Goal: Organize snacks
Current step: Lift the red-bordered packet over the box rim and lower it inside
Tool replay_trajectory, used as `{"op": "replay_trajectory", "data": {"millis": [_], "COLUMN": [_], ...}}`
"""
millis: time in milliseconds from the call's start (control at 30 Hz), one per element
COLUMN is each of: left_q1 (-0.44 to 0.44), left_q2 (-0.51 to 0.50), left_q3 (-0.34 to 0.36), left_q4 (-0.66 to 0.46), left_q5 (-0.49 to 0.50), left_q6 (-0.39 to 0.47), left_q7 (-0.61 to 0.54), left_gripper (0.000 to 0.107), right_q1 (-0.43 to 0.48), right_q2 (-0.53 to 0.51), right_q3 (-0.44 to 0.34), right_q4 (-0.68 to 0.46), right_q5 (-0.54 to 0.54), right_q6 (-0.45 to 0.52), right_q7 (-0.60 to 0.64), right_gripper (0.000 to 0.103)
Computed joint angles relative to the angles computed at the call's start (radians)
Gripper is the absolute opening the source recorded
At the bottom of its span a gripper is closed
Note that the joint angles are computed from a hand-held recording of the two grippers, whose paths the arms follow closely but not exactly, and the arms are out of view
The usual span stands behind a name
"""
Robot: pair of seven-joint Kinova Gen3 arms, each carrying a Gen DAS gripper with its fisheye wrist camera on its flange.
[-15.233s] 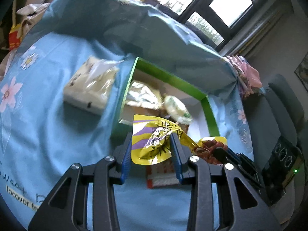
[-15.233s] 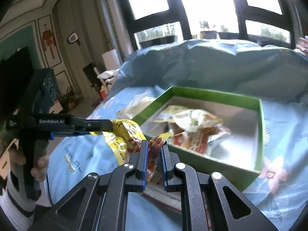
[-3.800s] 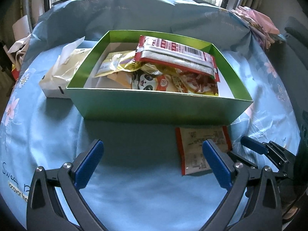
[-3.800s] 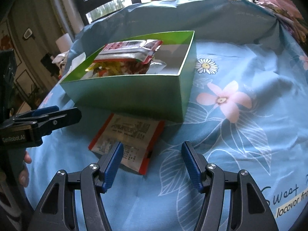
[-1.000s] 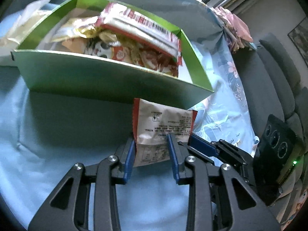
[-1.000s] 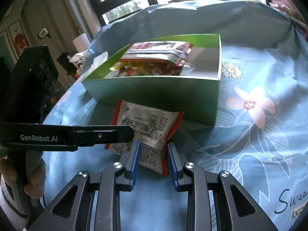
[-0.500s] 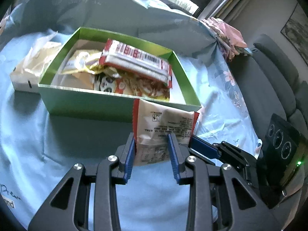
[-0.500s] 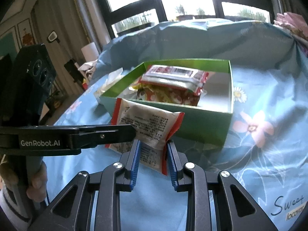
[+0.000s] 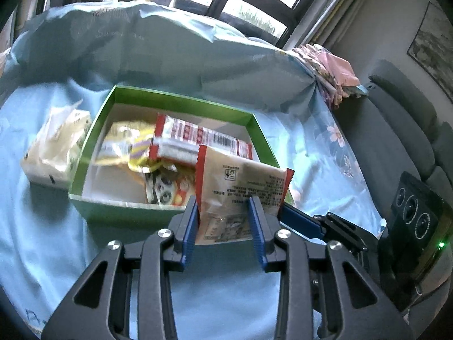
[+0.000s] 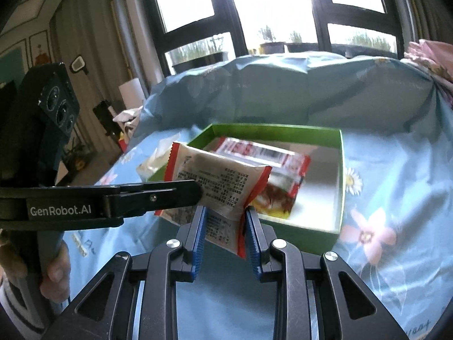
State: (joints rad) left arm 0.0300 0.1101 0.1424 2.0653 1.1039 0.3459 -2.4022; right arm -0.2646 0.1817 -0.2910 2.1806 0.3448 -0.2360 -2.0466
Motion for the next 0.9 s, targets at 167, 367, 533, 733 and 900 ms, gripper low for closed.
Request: {"op": "replay_trajectory", "data": {"millis": [167,367,533,733,900], "left_q1": [-0.032,-0.079,-0.088,-0.109,-0.123], "left_q2": [0.047,0.123,0.176,0.206,0.218], "left_q3": [0.008,0.016,0.024,0.059,0.087], "left_q4": [-0.054,-0.107,-0.166,-0.202,-0.211], "left_q5": [0.033,0.131,0.078,0.010,-0.035], "left_q6": [0.016,0.043,0.052,0.044,0.029], "left_q7": [-0.046,-0.137,-0.076,-0.010,0.036], "left_gripper": [0.035,0.035,0.035,0.035,0.035], "right_q1": [-0.040,-0.062,-0.097,-0.071,-0.030], "right_q2": [0.027,0.084,0.124,0.150,0.166], "right_q3": [0.041,0.061,0.099,0.078,0.037], "right_q4": [-0.060,-0.155,-0.227,-0.270,-0.295], "right_q5": [-0.047,-0.105,-0.183,-0.244,-0.277], "right_q6": [0.030,0.093,0.159,0.198,0.227], "right_q7": [0.065,0.138,0.223,0.281,0.320], "right_gripper": [0.029,0.029,0.029,0.029,0.029]}}
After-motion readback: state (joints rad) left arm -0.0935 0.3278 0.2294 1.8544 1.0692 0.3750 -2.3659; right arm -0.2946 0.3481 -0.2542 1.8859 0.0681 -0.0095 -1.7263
